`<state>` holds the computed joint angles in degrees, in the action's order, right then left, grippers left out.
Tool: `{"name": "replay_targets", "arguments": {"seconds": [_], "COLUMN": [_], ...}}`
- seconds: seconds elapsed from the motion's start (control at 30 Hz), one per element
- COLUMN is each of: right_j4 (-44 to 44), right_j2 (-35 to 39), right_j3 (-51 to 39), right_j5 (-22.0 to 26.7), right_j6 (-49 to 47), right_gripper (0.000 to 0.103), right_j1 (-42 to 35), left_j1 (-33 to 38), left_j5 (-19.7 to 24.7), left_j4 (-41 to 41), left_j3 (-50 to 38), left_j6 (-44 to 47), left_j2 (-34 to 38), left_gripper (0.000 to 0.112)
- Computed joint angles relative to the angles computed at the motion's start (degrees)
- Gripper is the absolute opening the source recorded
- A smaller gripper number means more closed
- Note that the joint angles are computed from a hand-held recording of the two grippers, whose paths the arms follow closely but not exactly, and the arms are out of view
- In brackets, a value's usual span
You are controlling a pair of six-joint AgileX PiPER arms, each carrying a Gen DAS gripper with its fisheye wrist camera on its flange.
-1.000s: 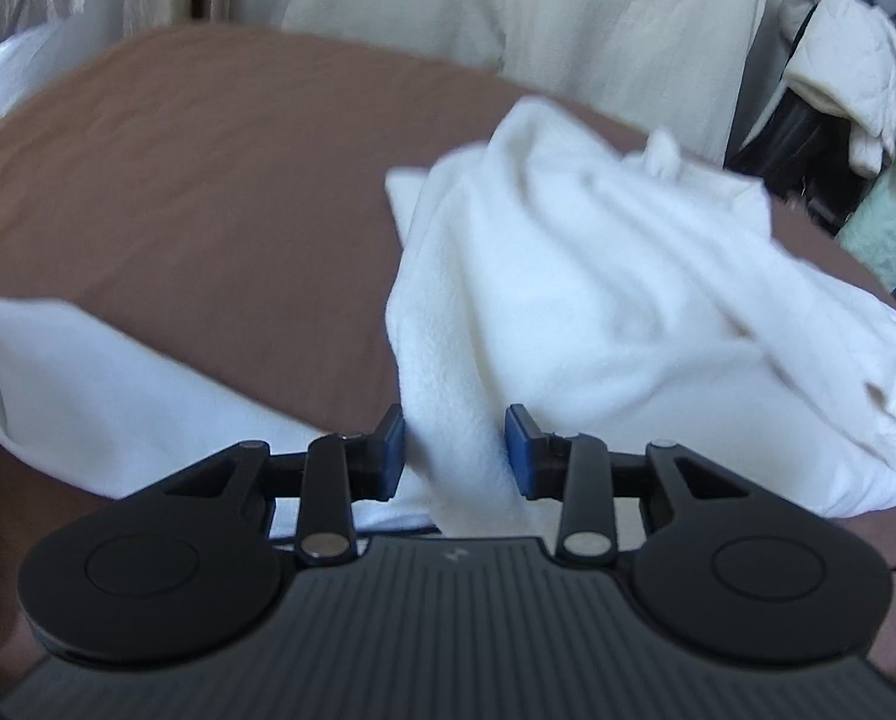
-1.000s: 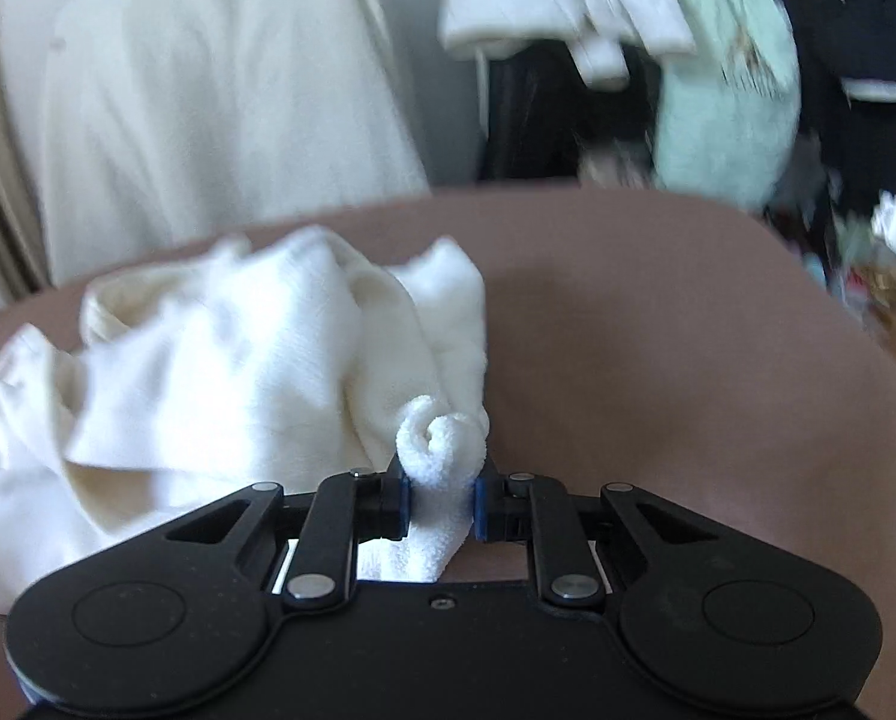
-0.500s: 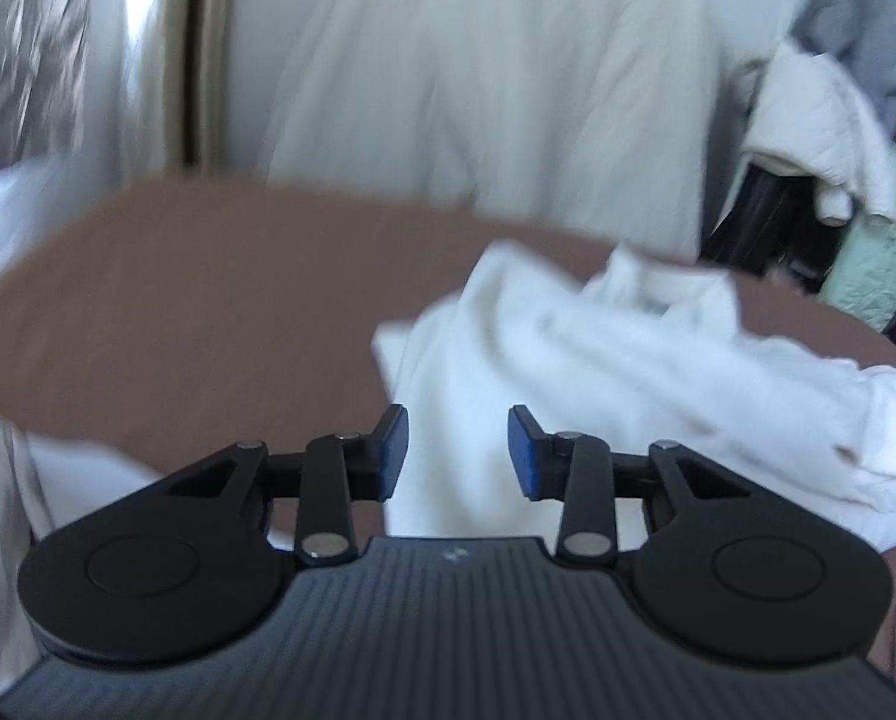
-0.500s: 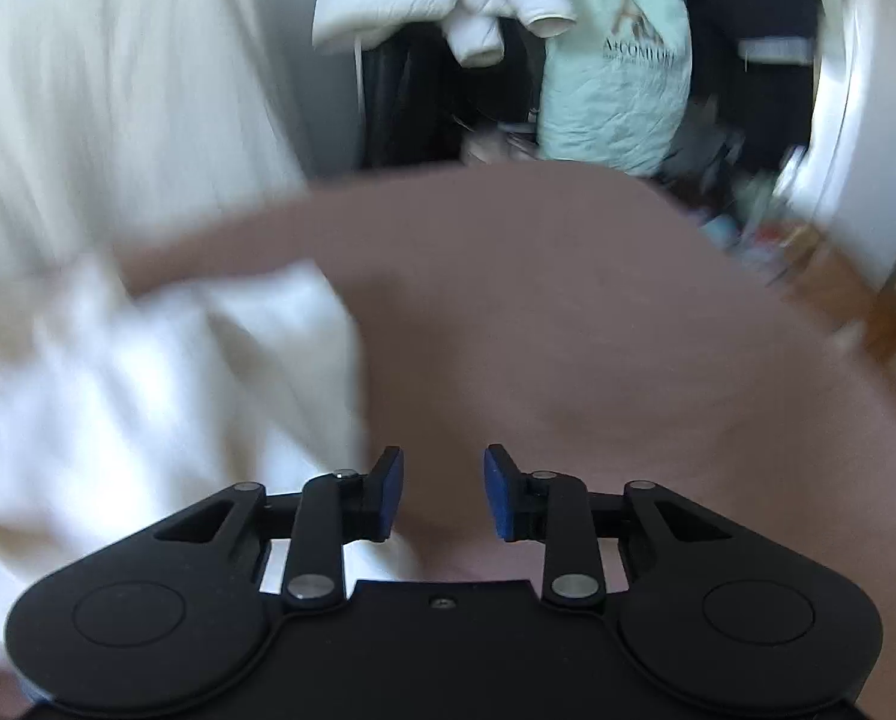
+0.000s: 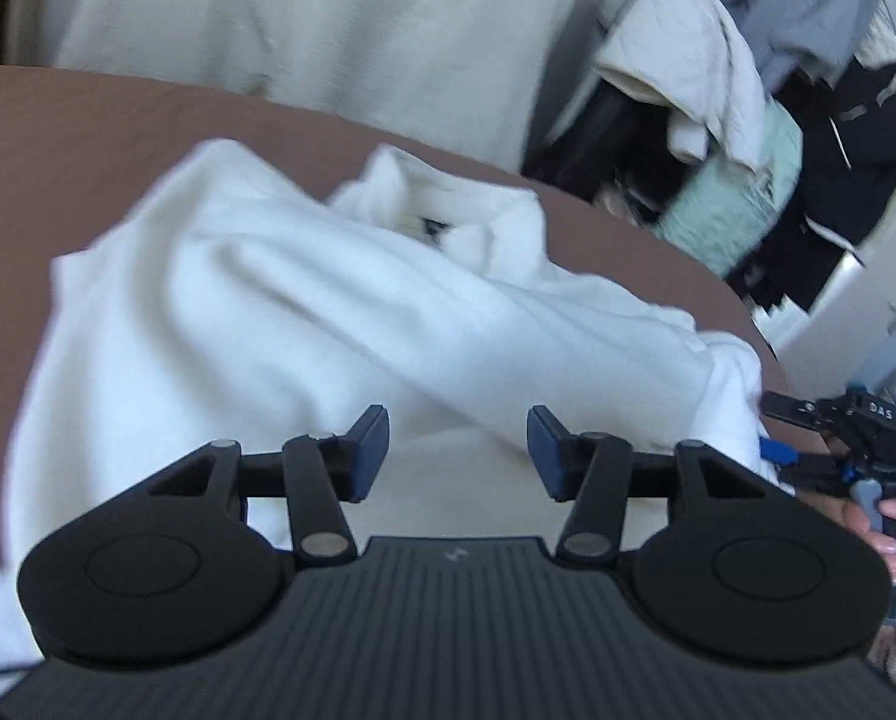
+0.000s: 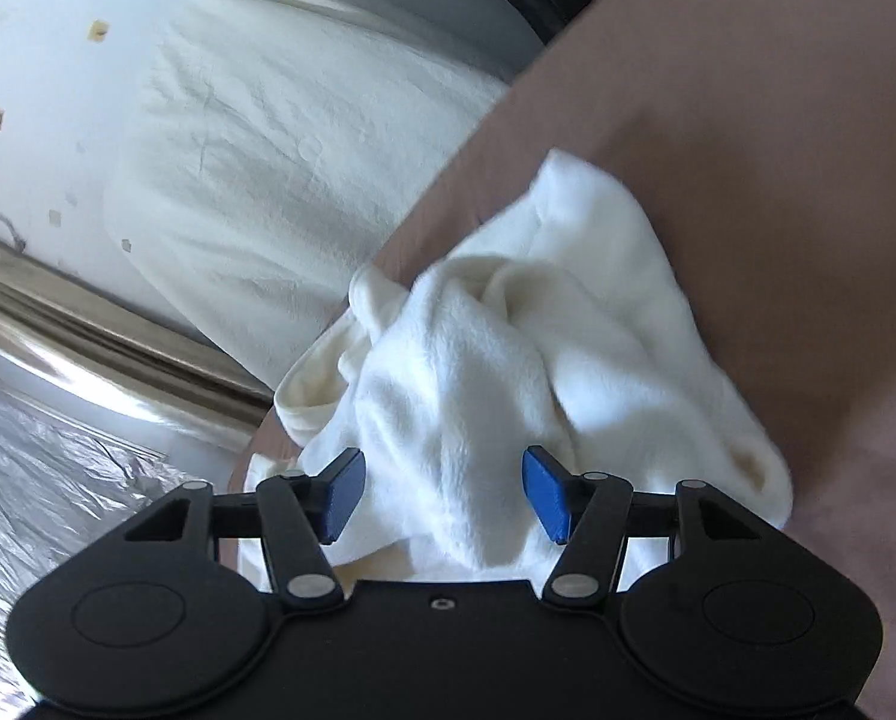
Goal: Fold clothes
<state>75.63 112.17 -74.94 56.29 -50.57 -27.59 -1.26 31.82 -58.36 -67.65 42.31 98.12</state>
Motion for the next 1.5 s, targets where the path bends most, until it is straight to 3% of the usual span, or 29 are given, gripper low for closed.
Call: {"name": "replay_targets", "arguments": {"seconds": [0.07,0.1,0.13,0.17,0.2,0.27,0.37,0.4,0.5,0.6,0.7,0.73,0.77,0.83,0.93,0.97,1.1,1.17,1.3,1.4,1.43,1.5], "right_j4": [-0.55,-1.03,-1.60,-1.31,-0.86,0.83,6.89,8.35,11.44,14.02,19.13,22.24,23.21,18.90,8.36,4.33,-14.23,-19.83,-20.97,-7.36,-2.53,7.04], "right_j2": [0.91,1.15,1.32,1.49,1.69,2.58,7.79,9.52,12.99,12.65,13.77,14.22,15.12,17.21,13.92,12.92,13.37,12.35,14.46,13.95,13.28,11.77], "right_j3": [-1.56,-2.24,-2.90,-3.45,-4.02,-6.03,-14.07,-16.55,-19.43,-16.50,-18.19,-17.85,-18.40,-22.92,-23.46,-23.90,-30.87,-28.52,-26.66,-21.85,-19.86,-16.10], "right_j5": [-1.29,-2.17,-3.08,-4.13,-5.17,-6.79,-7.33,-6.86,-6.81,-7.48,-3.31,-0.72,2.60,7.09,4.19,4.06,11.72,9.76,-1.47,-15.35,-18.25,-21.91], "right_j6": [-3.18,-4.76,-6.25,-8.79,-11.54,-17.26,-22.53,-20.77,-15.75,-19.39,-20.23,-20.64,-19.24,-12.96,-10.81,-9.77,-3.07,-6.52,-8.61,-19.56,-21.73,-27.01], "right_gripper": [0.059,0.053,0.029,0.017,0.017,0.016,0.016,0.016,0.023,0.027,0.048,0.061,0.068,0.067,0.068,0.068,0.068,0.068,0.067,0.066,0.066,0.066], "right_j1": [1.98,3.40,4.83,5.96,7.03,8.66,9.53,9.26,8.99,8.80,7.39,6.58,5.43,4.13,3.91,3.86,6.28,9.58,16.13,18.17,17.72,16.20], "left_j1": [-1.47,-2.76,-4.03,-5.22,-6.04,-6.23,-5.44,-5.29,-4.41,-3.57,-4.27,-4.02,-3.76,-3.58,-4.58,-5.65,-8.98,-10.00,-11.05,-10.43,-9.94,-9.00], "left_j5": [4.28,3.78,3.31,2.92,2.20,4.11,6.79,5.11,2.01,5.23,5.24,6.18,7.20,9.40,11.36,9.99,8.37,9.33,9.11,4.04,1.87,-2.67], "left_j4": [5.08,6.29,7.56,8.74,8.10,7.90,8.81,8.87,10.37,12.00,12.19,8.91,5.47,-3.52,-12.26,-11.27,-1.54,3.24,12.32,8.55,5.58,-2.69], "left_j3": [-6.05,-7.25,-8.53,-9.88,-10.80,-15.68,-24.84,-26.33,-29.78,-34.12,-33.82,-32.25,-30.60,-25.79,-20.78,-21.05,-29.14,-35.77,-50.56,-50.05,-47.02,-40.84], "left_j6": [-4.67,-6.09,-7.58,-8.95,-8.11,-8.64,-13.91,-14.94,-18.97,-21.80,-21.12,-19.88,-18.58,-14.59,-9.48,-8.82,-13.46,-17.96,-27.14,-25.38,-22.00,-13.06], "left_j2": [4.83,6.42,8.04,9.66,10.83,14.01,18.44,18.85,19.92,22.18,22.73,22.62,22.56,22.82,23.99,24.18,27.21,29.90,35.36,33.30,31.33,27.44], "left_gripper": [0.050,0.050,0.048,0.045,0.030,0.012,0.008,0.008,0.008,0.008,0.007,0.007,0.007,0.008,0.008,0.008,0.008,0.008,0.009,0.014,0.020,0.044]}}
